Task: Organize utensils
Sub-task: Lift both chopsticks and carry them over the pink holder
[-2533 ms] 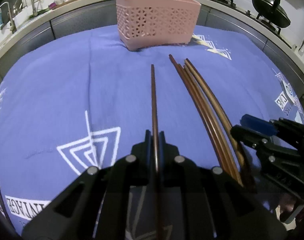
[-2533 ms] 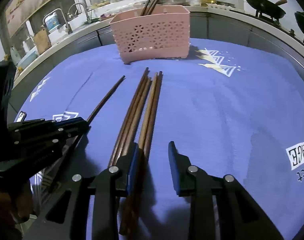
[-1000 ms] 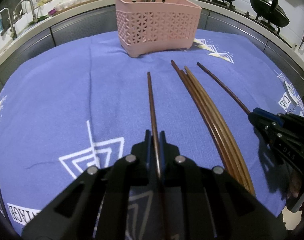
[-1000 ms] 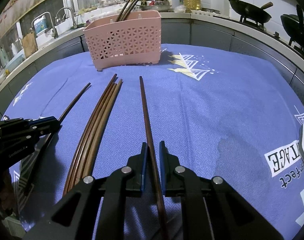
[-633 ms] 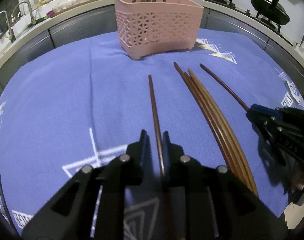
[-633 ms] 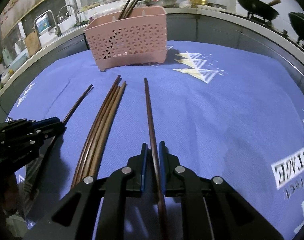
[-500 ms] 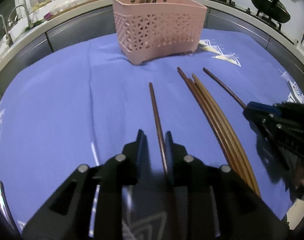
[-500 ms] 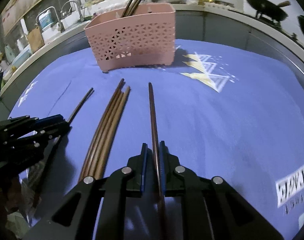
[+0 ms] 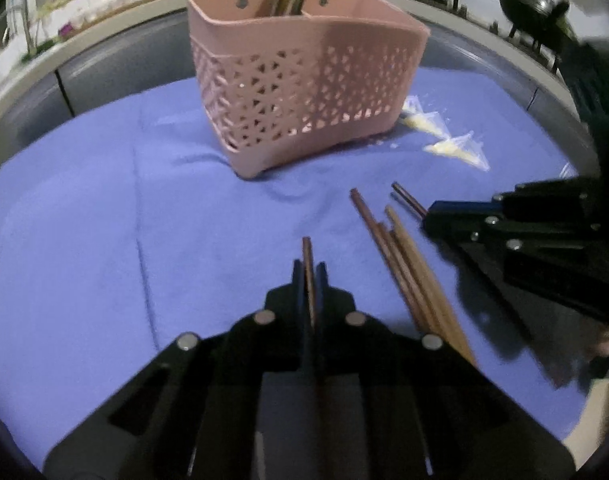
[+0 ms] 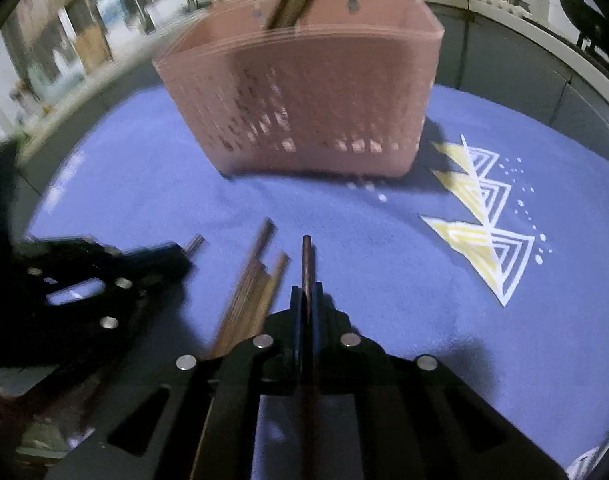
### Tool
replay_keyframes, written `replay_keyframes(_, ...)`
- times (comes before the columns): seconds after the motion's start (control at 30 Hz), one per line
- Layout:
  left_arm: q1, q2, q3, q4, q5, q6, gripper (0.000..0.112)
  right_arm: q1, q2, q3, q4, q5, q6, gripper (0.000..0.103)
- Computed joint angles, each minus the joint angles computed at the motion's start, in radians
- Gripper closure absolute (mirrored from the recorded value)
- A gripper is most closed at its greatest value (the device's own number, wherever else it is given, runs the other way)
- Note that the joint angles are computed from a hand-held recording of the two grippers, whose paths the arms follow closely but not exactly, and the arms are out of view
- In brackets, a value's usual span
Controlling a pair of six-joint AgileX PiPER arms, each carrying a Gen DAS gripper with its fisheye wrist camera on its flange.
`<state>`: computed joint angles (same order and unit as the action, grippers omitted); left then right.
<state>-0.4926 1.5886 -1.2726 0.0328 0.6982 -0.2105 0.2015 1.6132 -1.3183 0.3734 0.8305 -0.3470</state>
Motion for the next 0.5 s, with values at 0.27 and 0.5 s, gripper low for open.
replay_keyframes(0.27,0.036,-0.345,0.060,-0.146,-0.097,0.101,0.108,-0.132,-0.382,0.212,0.416,-0.139,-0.325,0.098)
replay_keyframes(0.5,-0.130,-0.483,0.076,0.202,-0.117,-0.183,0.108,-0.115,-0.548,0.323,0.522,-0.304,-0.460,0.098)
